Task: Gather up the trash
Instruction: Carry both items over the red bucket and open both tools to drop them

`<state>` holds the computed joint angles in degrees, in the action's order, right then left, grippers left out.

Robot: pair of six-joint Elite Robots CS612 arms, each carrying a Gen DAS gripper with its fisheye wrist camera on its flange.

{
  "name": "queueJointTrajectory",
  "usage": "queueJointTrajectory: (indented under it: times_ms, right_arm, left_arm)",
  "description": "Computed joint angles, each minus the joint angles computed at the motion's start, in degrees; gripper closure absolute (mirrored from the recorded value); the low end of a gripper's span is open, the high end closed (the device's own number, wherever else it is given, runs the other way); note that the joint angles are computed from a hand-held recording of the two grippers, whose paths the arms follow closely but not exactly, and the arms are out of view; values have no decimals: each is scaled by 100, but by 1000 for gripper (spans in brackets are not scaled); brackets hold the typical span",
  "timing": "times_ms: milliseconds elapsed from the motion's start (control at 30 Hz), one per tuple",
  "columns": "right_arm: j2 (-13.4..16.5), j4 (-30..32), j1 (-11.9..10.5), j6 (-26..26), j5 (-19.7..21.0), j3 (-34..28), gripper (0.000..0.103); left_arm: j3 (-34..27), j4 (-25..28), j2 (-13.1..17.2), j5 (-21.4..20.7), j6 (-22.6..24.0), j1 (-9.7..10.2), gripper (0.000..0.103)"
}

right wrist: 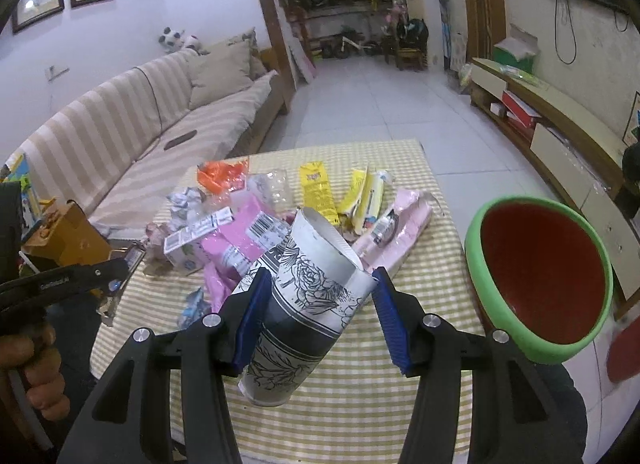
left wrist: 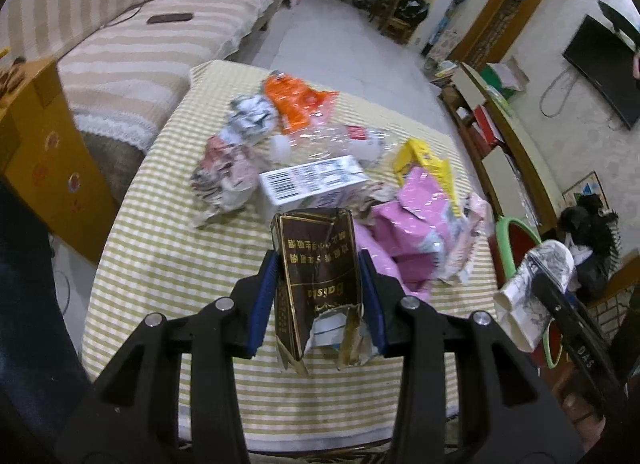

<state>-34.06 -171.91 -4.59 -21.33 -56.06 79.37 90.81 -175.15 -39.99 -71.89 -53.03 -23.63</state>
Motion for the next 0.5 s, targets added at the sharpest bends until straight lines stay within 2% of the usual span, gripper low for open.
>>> queueJointTrajectory:
  times_ms: [67, 200, 367, 500]
  right_arm:
    - [-1, -17, -16, 12, 46, -4, 52]
    - [-20, -225, -53, 115, 108, 16, 52]
    - [-30, -488, -106, 250, 193, 1, 52]
    - [-30, -615, -172, 505, 190, -66, 52]
  left_arm:
    - [-45, -31, 3, -22, 106, -22, 64]
    - [-104, -20, -60, 233, 488, -127, 64]
    - [-271, -34, -141, 630, 1326, -281, 64]
    - [-505, -65, -141, 528, 1759, -308, 64]
